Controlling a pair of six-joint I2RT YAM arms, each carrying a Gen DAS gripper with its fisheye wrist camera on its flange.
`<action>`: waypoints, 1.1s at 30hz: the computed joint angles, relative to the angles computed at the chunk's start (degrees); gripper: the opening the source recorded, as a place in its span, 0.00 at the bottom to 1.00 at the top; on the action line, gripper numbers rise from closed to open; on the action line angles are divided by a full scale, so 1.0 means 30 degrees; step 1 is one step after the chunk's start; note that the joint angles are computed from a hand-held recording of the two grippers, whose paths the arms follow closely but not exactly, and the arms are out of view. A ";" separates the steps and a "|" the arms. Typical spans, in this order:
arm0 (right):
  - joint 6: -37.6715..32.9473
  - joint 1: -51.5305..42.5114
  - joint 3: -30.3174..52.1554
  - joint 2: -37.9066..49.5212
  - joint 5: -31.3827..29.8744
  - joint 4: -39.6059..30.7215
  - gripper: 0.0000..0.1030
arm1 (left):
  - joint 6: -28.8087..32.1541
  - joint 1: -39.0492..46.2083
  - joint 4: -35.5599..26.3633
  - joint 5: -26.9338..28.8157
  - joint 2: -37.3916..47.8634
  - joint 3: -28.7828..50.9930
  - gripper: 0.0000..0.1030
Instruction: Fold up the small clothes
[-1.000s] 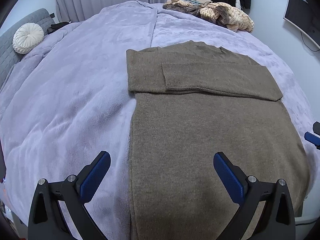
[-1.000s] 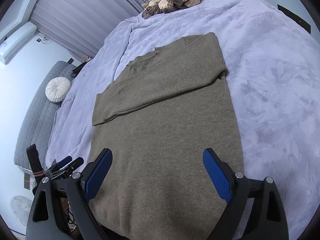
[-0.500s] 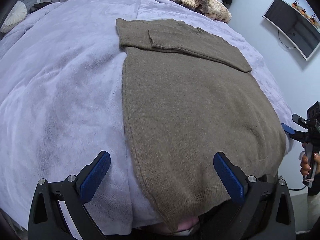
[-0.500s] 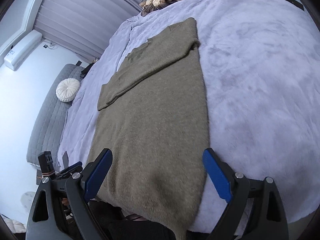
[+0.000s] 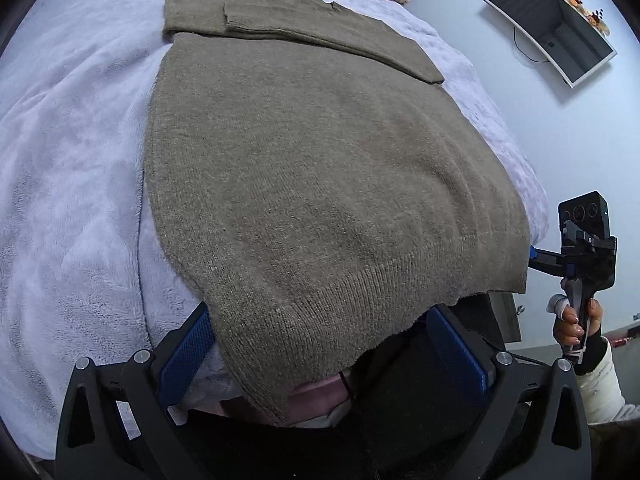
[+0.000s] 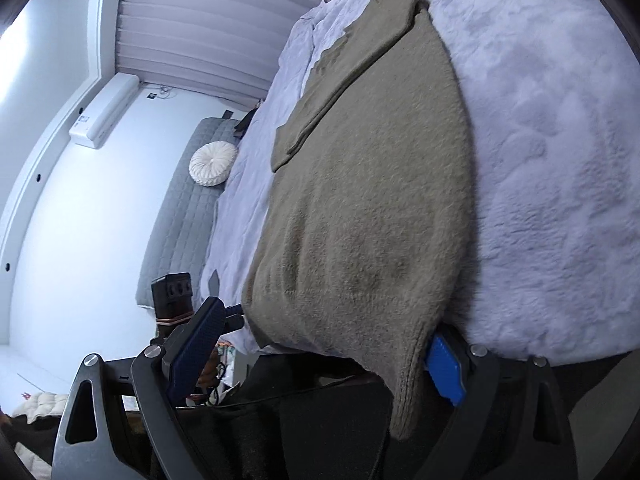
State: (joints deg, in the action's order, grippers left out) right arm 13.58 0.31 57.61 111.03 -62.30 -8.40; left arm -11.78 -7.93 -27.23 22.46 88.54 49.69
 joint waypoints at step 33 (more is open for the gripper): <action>1.7671 0.1331 0.7528 0.4718 -0.1523 1.6973 0.08 | -0.1190 0.4528 -0.0108 0.4020 0.4636 1.1434 0.14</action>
